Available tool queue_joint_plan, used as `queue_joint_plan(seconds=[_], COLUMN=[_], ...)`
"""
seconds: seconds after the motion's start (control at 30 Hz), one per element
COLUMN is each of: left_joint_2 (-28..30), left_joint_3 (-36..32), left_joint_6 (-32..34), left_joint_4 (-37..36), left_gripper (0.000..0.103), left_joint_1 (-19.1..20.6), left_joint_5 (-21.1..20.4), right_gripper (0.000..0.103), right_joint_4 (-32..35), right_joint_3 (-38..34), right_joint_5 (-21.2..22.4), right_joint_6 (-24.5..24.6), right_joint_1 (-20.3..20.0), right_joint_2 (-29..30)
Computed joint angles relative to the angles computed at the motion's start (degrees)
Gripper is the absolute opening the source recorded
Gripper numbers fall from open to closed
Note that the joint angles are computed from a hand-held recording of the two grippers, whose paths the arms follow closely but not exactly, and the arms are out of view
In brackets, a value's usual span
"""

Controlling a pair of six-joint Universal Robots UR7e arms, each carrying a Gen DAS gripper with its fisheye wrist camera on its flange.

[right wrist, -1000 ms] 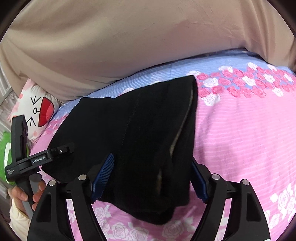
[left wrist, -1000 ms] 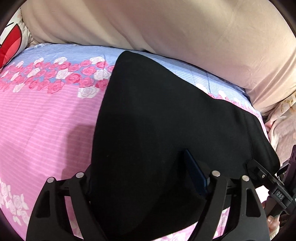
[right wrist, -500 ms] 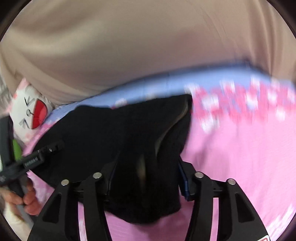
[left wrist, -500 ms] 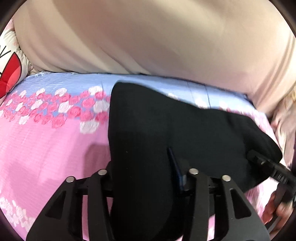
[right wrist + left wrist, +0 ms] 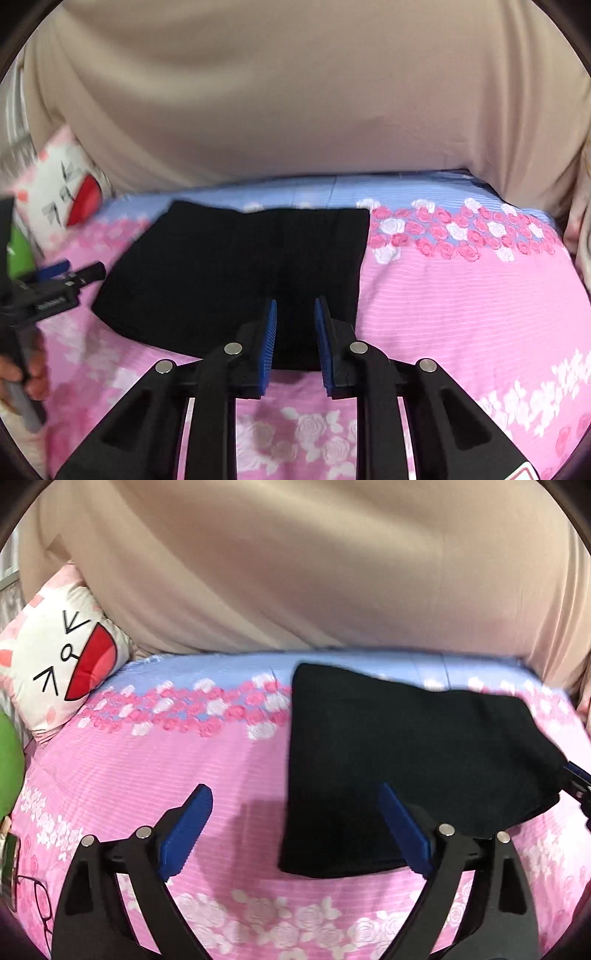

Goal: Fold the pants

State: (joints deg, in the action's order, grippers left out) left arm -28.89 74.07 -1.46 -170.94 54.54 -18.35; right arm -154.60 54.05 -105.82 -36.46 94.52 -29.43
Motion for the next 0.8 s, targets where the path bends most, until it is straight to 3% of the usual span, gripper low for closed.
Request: queue_joint_plan(seconds=[0.07,0.13,0.2,0.27,0.4,0.53,0.67,0.8], left_joint_2=[1.25,1.44,1.03,1.77,-0.09,-2.00,-5.14,-8.39], left_joint_3=[-2.12,-2.71,-1.41,-1.67,1.03,5.78,11.27,16.43], left_joint_6=[-4.69,-9.86,-8.84,-6.62,-9.47,-8.82,-13.04,-20.80], left_joint_4=[8.37,14.74,11.52,8.97,9.98,6.49,7.14,11.48], left_gripper=[0.089,0.089,0.089,0.089,0.089,0.089,0.092,0.093], left_joint_1=[1.00,1.62,1.18,0.82,-0.11,-2.15,-4.22,-6.32], left_joint_5=[1.22,1.62,1.43,3.10,2.22,4.66,5.05,5.86], right_gripper=[0.008,0.008,0.009,0.009,0.009,0.011,0.013,0.015], right_joint_4=[-0.16,0.50,-1.81,-5.26,-3.34,-8.57,-13.25,-16.88], right_joint_3=[-3.25,-3.09,1.24,3.92,1.82,12.09,20.96,26.09], right_joint_5=[-4.70,-4.35,-1.60,-1.73,-7.57,-3.57,-1.01,-1.39], right_joint_6=[-0.83,1.16,2.39,0.09,-0.82,-0.23,0.04,0.75], right_joint_1=[-0.22,-0.84,-0.87,-0.27,0.03,0.19,0.77,1.34], right_joint_2=[2.90,2.55,-0.51,-1.76,0.42,-6.00,-11.34,-14.08])
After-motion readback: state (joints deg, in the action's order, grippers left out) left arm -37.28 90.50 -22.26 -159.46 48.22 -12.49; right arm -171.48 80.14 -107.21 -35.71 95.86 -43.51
